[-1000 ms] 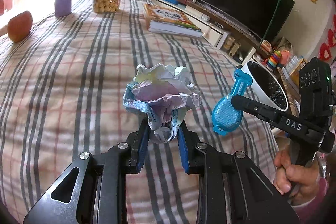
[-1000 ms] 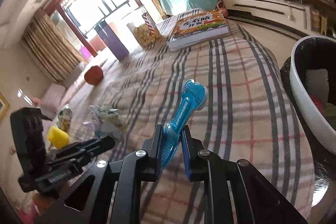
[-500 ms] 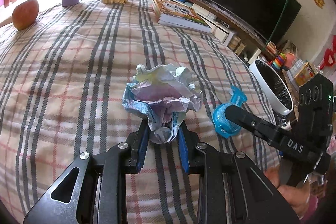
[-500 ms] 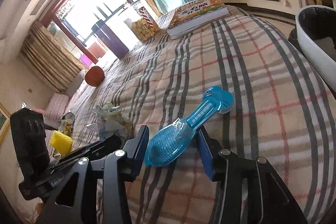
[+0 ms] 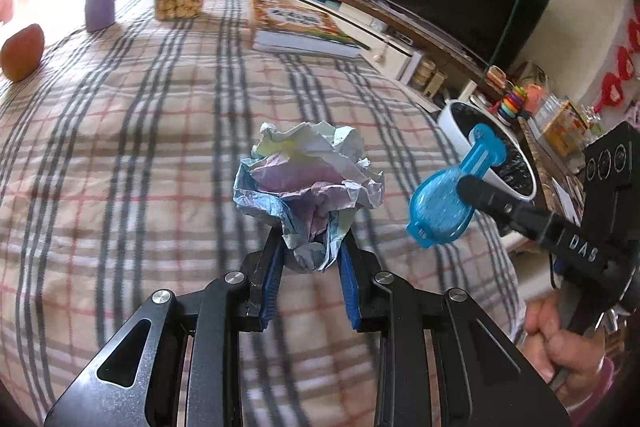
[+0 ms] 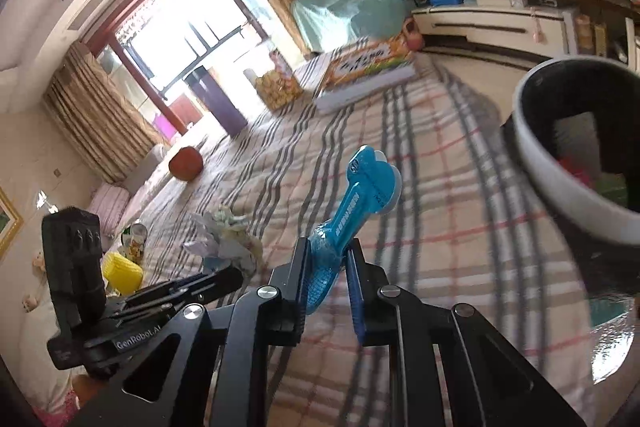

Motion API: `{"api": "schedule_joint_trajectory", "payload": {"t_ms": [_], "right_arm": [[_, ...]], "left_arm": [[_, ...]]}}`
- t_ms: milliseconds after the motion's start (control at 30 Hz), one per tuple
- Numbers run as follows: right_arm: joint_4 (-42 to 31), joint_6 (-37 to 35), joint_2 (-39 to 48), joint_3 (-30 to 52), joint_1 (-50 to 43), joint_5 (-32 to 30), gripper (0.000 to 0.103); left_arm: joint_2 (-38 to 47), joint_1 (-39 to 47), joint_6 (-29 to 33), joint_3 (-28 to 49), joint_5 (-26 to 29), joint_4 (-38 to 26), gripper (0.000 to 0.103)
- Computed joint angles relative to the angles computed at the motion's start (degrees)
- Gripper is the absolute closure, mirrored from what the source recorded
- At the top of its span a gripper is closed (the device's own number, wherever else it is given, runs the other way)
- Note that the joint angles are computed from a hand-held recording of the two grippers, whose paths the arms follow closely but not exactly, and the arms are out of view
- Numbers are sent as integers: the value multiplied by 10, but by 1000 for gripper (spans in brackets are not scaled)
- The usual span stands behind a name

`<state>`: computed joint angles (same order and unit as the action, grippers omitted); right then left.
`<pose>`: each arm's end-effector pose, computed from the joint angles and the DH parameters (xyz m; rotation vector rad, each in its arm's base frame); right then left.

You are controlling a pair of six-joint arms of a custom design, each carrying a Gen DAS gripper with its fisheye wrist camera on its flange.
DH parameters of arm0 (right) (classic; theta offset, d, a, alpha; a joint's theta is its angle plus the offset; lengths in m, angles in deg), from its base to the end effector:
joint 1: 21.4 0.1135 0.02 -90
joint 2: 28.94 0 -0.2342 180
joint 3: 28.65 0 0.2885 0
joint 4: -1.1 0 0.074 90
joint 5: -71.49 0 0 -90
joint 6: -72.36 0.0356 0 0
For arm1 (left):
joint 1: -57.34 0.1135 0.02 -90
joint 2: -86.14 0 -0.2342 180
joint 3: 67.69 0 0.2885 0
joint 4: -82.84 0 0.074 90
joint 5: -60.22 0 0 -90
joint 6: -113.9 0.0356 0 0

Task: Collect trash
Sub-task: 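Carry the crumpled wrapper and blue scoop over the bin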

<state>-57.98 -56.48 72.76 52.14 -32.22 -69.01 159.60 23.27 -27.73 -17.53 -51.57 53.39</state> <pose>0.3527 -0.0394 0.1447 -0.6922 2.3556 0.9598 0.2419 -0.1476 0.1387 -0.5220 2.3563 -0.2122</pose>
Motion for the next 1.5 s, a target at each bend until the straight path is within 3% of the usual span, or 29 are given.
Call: {"api": "schedule_joint_trajectory", "payload": {"t_ms": [967,1500], "right_arm": [[-90,-71,64,138,-145,-42,86],[-77,-45,96,200,-176,-46,86]], "left_arm": [[229,-89,80,301,-30,-70,78],[316,-92,118,411,-18,-81,78]]}}
